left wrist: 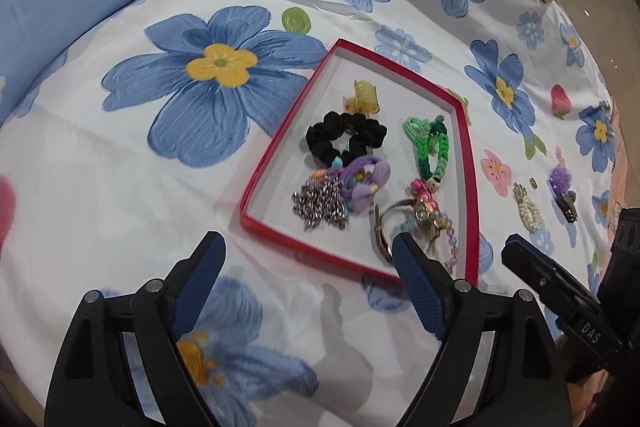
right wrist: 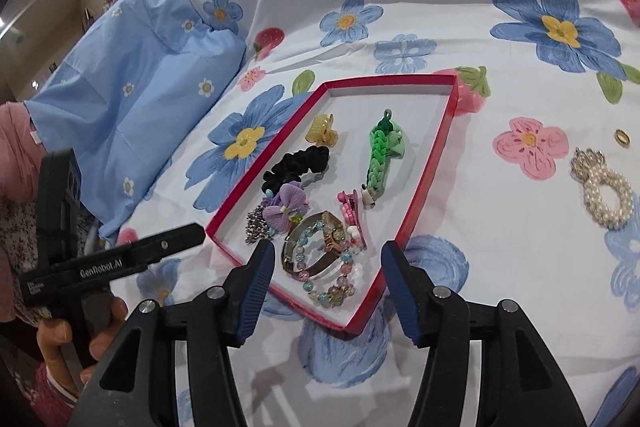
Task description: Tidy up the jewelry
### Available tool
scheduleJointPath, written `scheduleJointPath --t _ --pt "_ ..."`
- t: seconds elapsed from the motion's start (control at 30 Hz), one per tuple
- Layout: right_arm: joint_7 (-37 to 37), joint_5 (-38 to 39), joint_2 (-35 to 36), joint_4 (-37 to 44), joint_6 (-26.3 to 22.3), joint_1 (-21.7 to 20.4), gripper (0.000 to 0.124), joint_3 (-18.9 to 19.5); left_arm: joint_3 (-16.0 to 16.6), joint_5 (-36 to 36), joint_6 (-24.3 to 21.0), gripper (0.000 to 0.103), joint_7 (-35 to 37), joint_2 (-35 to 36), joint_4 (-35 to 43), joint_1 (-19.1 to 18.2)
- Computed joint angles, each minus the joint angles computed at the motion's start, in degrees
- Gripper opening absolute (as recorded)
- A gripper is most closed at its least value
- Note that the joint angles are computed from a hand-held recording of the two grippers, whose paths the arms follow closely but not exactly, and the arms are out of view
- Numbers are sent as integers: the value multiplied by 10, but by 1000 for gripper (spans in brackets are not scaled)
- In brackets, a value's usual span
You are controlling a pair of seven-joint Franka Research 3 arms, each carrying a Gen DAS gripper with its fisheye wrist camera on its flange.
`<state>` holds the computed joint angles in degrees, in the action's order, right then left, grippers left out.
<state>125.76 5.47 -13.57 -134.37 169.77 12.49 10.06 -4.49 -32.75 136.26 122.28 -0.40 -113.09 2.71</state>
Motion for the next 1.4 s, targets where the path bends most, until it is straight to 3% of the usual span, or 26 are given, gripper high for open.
scheduleJointPath --t 0.33,0.57,0.73,0.87,0.93,1.07,1.2,1.4 --pt "27 15 -23 -37 36 -6 67 13 10 6 17 90 -12 -37 -42 -5" --pt "115 -96 -53 -45 22 -104 69 97 17 17 106 90 9 -79 -98 -31" --pt "171 -184 -95 -39 6 -168 80 148 34 -15 160 90 51 -116 -128 -61" --pt "193 -225 -124 -29 -9 -192 90 167 40 10 207 96 53 -142 -154 -80" --pt "210 -250 -143 -27 -20 -214 98 186 43 23 240 103 43 -156 -173 -89" --pt "254 -298 -178 -43 -18 -269 102 240 32 83 344 103 3 -167 -227 -91" --pt "270 -295 -152 -56 -26 -251 102 234 80 87 329 103 19 -163 -235 -143" --pt "292 -305 -130 -70 -21 -225 102 217 99 88 308 103 18 -160 -239 -160"
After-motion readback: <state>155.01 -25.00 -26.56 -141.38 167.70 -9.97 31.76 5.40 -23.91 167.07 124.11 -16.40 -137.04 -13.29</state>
